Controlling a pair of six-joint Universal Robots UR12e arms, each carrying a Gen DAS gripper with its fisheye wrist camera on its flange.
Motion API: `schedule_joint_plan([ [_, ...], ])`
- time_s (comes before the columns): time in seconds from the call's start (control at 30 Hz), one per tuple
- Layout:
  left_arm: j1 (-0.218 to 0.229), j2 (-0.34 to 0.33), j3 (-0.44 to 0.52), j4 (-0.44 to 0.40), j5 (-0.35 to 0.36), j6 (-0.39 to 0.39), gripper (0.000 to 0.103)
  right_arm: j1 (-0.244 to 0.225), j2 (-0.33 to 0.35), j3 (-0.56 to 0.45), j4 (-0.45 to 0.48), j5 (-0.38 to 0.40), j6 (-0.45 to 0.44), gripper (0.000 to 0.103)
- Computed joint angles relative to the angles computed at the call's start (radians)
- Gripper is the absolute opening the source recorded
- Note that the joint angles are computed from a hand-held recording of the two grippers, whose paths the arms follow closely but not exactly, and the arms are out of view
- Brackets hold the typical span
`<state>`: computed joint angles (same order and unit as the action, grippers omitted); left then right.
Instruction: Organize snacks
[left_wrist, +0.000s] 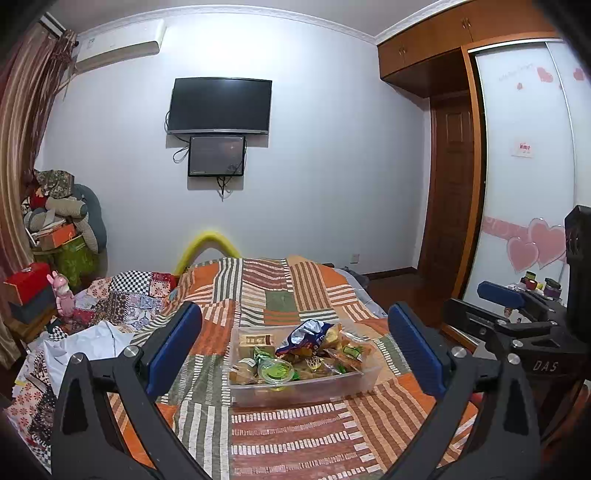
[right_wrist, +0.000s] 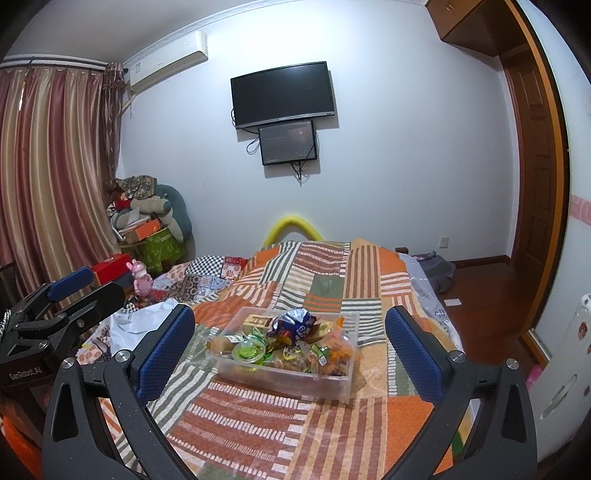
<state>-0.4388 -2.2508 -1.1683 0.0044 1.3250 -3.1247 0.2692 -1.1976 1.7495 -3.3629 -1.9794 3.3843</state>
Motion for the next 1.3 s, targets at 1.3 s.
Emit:
schedule_joint_plan([
  [1.3, 0.002, -0.004, 0.004, -0.012, -0.015, -0.012, 0.103, 0.005, 0.001, -0.002, -0.013, -0.015, -0.013, 0.103],
])
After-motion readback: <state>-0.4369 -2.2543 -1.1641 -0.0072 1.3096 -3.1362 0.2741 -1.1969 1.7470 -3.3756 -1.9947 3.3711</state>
